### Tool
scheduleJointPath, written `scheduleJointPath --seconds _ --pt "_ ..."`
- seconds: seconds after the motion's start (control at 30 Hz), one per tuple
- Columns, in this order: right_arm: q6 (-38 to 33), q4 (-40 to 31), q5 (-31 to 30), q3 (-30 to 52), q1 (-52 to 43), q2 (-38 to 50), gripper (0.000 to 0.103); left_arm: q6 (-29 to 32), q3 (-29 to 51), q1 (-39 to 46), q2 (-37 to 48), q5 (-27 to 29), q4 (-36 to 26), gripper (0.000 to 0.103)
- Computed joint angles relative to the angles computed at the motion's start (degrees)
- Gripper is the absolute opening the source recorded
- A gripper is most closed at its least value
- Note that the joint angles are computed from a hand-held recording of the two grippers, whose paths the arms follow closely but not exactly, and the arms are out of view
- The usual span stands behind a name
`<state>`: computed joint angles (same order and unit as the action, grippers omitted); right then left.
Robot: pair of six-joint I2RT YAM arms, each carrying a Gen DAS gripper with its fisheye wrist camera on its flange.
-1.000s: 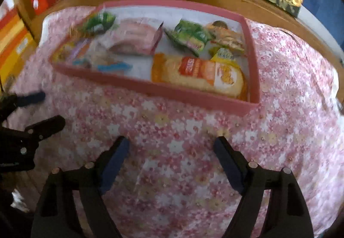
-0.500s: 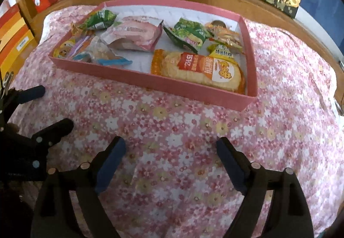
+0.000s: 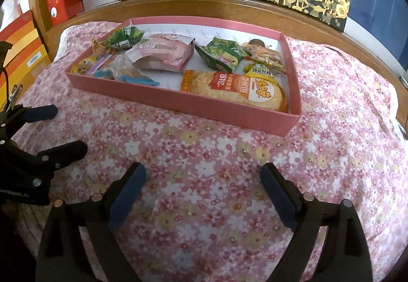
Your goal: Organize snacks
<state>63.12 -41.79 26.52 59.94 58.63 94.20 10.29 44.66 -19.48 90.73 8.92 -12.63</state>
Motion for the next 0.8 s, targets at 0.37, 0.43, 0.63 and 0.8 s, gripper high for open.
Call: scheduleJointPath --seconds 0.37,0.43,0.63,0.8 --pt "-1.34 0.99 -0.1 -0.98 -1.31 -1.15 0.094 -0.8 0.17 -0.56 0.33 -0.96 0.41 0.103" --pt "-1.33 0.69 0.03 -0.62 -1.24 -0.81 0.094 -1.21 -0.12 -0.79 0.14 -1.41 0.74 0.103" --pt "-1.47 0.51 0.17 -0.31 -1.3 -0.45 0.094 -1.32 -0.59 -0.73 -0.36 -1.46 0.86 0.103" --pt "-1.35 0.77 0.08 -0.53 -1.28 -0.63 0.094 -1.42 -0.65 -0.55 -0.39 -1.17 0.95 0.103"
